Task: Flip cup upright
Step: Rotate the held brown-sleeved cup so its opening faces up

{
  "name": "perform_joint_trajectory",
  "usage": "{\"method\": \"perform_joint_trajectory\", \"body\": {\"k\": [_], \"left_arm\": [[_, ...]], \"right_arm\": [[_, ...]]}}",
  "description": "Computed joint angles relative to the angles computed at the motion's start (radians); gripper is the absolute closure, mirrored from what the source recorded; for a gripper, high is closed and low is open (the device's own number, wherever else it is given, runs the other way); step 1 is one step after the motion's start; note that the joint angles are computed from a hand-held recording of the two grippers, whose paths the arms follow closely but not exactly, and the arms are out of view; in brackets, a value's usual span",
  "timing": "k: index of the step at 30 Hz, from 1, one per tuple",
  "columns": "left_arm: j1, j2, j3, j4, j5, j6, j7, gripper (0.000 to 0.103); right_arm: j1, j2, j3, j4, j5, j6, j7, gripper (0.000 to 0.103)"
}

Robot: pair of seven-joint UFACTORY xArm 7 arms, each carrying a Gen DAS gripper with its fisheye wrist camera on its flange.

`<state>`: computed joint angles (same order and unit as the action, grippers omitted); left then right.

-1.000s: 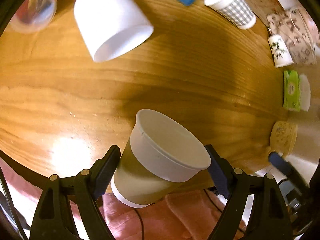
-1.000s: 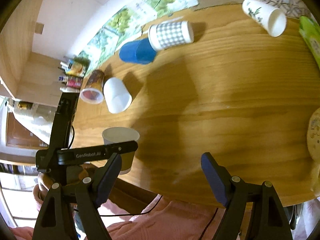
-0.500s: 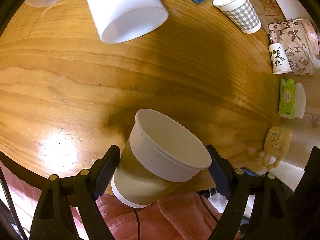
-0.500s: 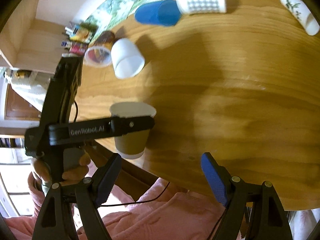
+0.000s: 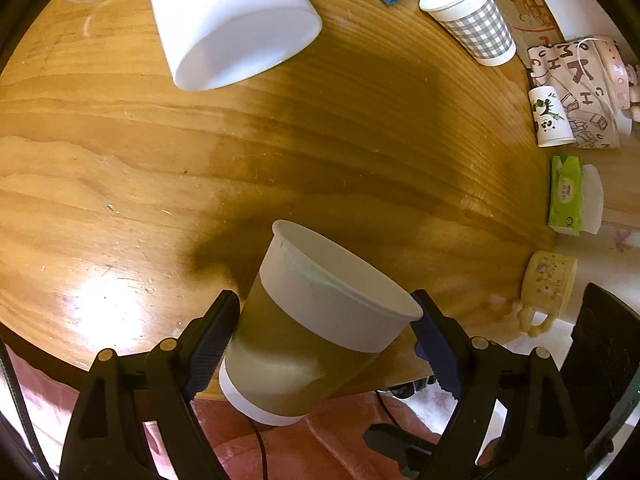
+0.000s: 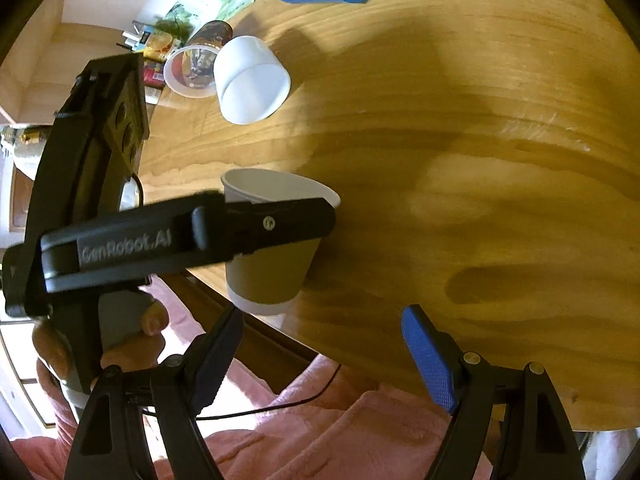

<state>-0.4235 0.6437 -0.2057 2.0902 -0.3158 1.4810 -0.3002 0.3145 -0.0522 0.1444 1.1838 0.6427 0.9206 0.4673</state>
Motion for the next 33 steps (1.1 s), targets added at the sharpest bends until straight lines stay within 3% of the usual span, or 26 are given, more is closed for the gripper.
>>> {"method": "perform_joint_trajectory", "body": {"k": [15,23,33], "left_arm": [[0.046,-0.068,-0.011,-0.073,-0.059,-0.103,0.08,0.011],[0.094,-0.203,-0.011,-0.235,-0.1,-0.299,0.217,0.011],[0.151,-0.355,0.017,-0.417,-0.112,-0.489,0.375,0.011]], "right_arm": [[-0.004,0.039,0.005,0.014,0.01,-0.064,0.013,0.021],[0.002,0.052,0.014,0.01,0.003,-0.118,0.055,0.021],[0.032,0.131,0.039,0.088,-0.097,-0.206,0.237,0.021]]}}
